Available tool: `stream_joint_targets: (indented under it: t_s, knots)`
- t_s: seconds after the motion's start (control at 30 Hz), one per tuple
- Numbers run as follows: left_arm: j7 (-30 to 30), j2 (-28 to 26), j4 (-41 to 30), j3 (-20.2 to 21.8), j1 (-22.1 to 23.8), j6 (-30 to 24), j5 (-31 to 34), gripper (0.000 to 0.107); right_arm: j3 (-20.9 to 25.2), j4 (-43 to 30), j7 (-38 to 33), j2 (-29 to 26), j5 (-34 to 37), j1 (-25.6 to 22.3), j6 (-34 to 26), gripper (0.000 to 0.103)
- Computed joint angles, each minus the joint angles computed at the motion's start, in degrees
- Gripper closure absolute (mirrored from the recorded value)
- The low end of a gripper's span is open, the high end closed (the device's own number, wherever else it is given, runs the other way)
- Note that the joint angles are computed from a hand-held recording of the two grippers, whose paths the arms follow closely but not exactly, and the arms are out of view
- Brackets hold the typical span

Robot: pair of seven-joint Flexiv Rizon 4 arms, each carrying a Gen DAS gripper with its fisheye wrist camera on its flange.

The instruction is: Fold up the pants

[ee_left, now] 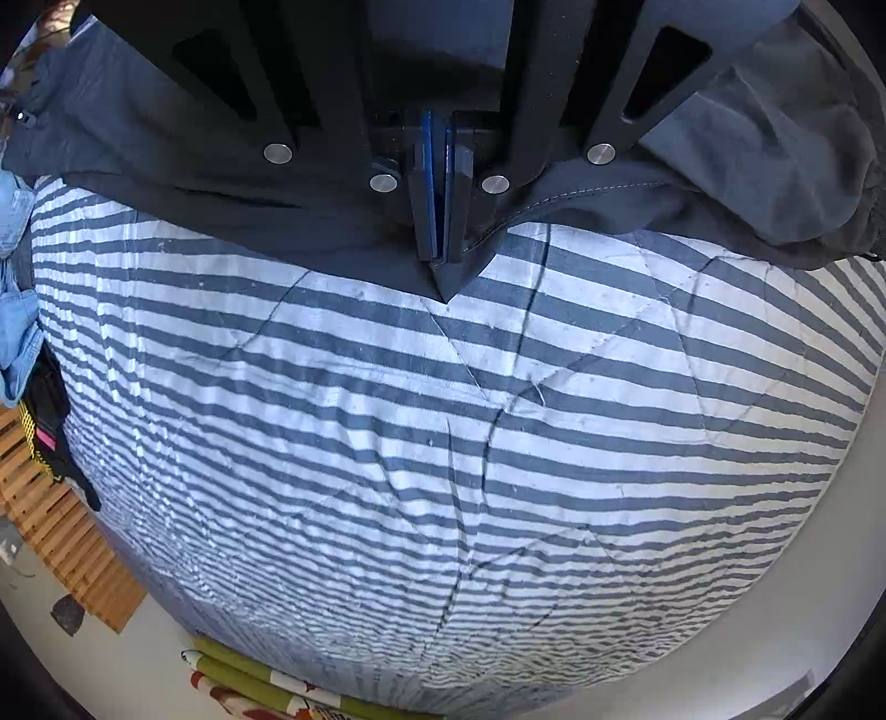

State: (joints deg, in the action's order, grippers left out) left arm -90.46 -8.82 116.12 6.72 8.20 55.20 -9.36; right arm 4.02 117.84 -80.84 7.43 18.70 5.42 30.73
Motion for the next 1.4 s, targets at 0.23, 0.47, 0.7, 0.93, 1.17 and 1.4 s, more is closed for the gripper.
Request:
stream_joint_targets:
  t_s: [0.23, 0.47, 0.7, 0.93, 1.17, 1.4]
  knots:
    - [-1.45, -1.23, -4.18, 0.31, 0.55, 0.23, 1.82, 0.105, -0.28, 0.78, 0.61, 0.61, 0.81, -0.32, 1.19, 0.089]
    - [0.60, -0.67, -3.93, 0.69, 2.54, 2.40, -2.00, 0.082, -0.39, 0.63, 0.82, 0.09, 0.52, -0.40, 0.95, 0.090]
    - [6.13, 18.78, 10.18, 4.29, 3.43, 5.17, -5.20, 0.071, -0.77, -0.35, -0.78, 1.77, 5.09, -0.08, 0.59, 0.090]
    - [1.69, 36.13, 24.67, 7.22, 9.19, 4.34, 4.12, 0.070, 0.68, -5.70, -3.45, 6.48, 9.28, 4.61, -2.52, 0.090]
    - [6.93, 42.01, 32.87, 13.39, 12.24, 6.88, 1.37, 0.070, 7.67, -18.09, -4.32, 1.46, 8.45, 16.09, 0.79, 0.090]
    - [21.83, 40.59, 36.87, 22.02, 10.05, 13.14, -14.89, 0.070, 15.07, -34.89, -1.46, -15.04, 1.09, 28.61, 6.68, 0.090]
